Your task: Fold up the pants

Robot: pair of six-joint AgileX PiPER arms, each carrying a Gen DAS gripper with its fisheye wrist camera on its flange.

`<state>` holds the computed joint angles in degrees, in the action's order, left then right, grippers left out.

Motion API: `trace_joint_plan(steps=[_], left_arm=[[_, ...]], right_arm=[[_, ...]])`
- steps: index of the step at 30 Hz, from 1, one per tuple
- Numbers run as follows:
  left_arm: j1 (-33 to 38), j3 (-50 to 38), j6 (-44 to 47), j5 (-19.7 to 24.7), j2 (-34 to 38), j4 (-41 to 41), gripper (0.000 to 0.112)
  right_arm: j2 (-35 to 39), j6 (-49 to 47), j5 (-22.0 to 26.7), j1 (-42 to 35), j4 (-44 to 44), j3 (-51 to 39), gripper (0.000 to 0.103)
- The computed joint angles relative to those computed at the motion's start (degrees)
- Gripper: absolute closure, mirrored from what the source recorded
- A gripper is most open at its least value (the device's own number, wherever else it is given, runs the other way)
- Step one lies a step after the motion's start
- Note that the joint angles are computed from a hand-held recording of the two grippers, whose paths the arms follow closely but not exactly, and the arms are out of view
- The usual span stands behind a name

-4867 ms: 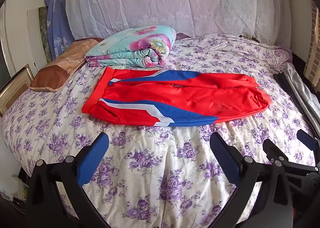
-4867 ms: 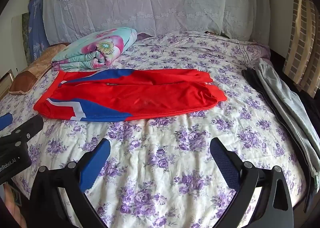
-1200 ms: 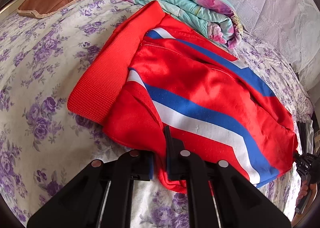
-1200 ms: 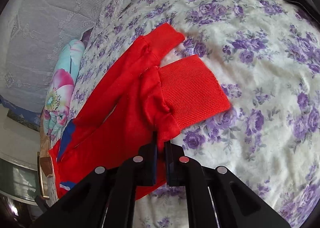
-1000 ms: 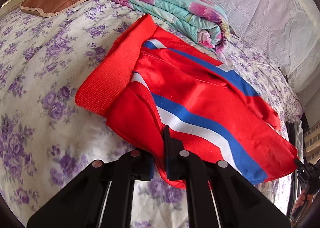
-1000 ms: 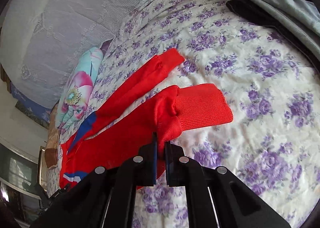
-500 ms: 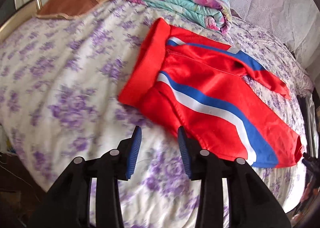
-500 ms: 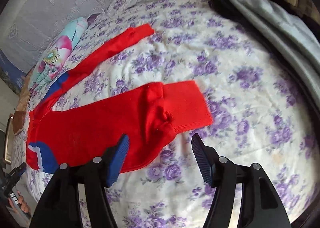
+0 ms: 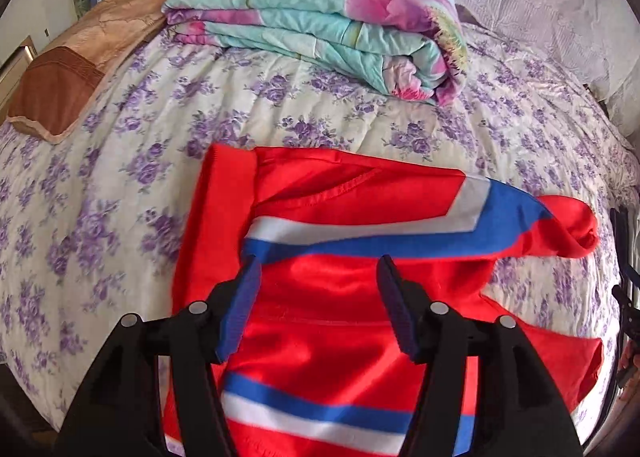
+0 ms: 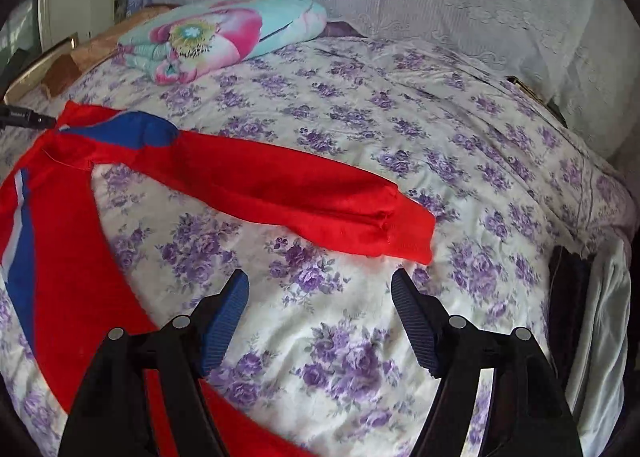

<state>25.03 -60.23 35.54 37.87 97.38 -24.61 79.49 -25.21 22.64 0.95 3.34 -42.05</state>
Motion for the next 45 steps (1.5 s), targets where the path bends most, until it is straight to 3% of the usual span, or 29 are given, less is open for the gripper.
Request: trace_joint_plan(steps=[4,7,9,10,12,14,16,20,22,25,27,28,29,31,32,35,37,39,42,45], left_arm=[[-1.41,-0.65,1.88,-4.49,5.99,-3.50,0.054],[-1.60,0.30,4.84,-7.23,7.44,-4.86,0.054],[-1.99,1.31,6.75,-9.08,6.82,-5.25,0.054],[-1.91,1.54,7.54,-9.57,6.87,-5.95,0.054],[-1.80,1.54,8.43,-9.94,7.33,-6.91,0.054],[-1.66,1.38,9.14,-9.90,7.38,-7.48,0.054],[-1.03,1.02,9.85,-9.07,7.56,-8.62,0.054],[-0.23,0.70,10.34,-7.59,7.21,-10.46,0.056],[-0.41,0.62,10.24,-7.52,7.11,-10.98,0.056],[-2.16,0.76,7.58,-10.30,6.96,-9.40,0.056],[-3.35,0.79,6.11,-13.13,7.19,-8.90,0.056],[-4.20,1.15,4.88,-15.67,7.24,-7.96,0.056],[-5.29,1.67,2.49,-18.40,7.36,-5.61,0.056],[-7.16,1.73,-3.18,-21.61,8.64,1.35,0.055],[-7.68,1.90,-4.69,-22.61,9.09,3.39,0.055],[-8.87,3.28,-8.96,-25.09,8.24,8.83,0.055],[-8.29,2.99,-5.67,-23.86,7.94,5.60,0.055],[-7.20,2.83,-1.18,-22.33,7.53,0.91,0.055],[-5.09,3.27,6.47,-20.23,6.39,-7.66,0.055],[-2.70,3.19,11.58,-17.53,5.79,-13.90,0.055]], right_arm=[[12.23,-7.05,0.44,0.76,2.94,-8.56,0.038],[18.93,-2.12,-2.24,2.79,-5.83,-11.63,0.043],[21.69,-5.16,-3.81,2.02,-3.14,-12.56,0.067],[22.07,-8.36,-3.40,1.22,1.64,-12.99,0.089],[20.60,-16.01,-2.56,-0.46,10.81,-12.32,0.093],[16.86,-17.56,-0.15,-1.29,12.74,-11.10,0.094],[12.34,-17.20,5.38,-2.60,12.61,-11.25,0.094],[4.01,-16.70,20.40,-4.28,10.48,-15.68,0.094],[4.78,-15.84,27.81,-5.12,10.04,-21.40,0.094],[14.54,-10.48,33.85,-4.79,6.41,-32.42,0.094],[23.53,-1.59,32.00,-2.45,-1.01,-38.86,0.094],[27.96,4.14,29.01,-0.90,-6.74,-41.05,0.085],[32.00,9.87,26.26,-0.09,-12.47,-42.73,0.068],[40.23,21.14,27.12,1.21,-23.92,-48.21,0.062],[41.81,26.02,27.43,2.08,-27.82,-48.31,0.049],[36.72,32.45,22.81,2.63,-32.20,-41.77,0.047],[30.46,38.73,21.14,3.65,-36.49,-34.75,0.045],[24.21,41.27,20.77,2.46,-31.91,-29.24,0.043],[19.93,38.48,21.69,-3.45,-14.72,-23.75,0.043],[19.22,33.21,17.32,-9.26,2.35,-17.59,0.043]])
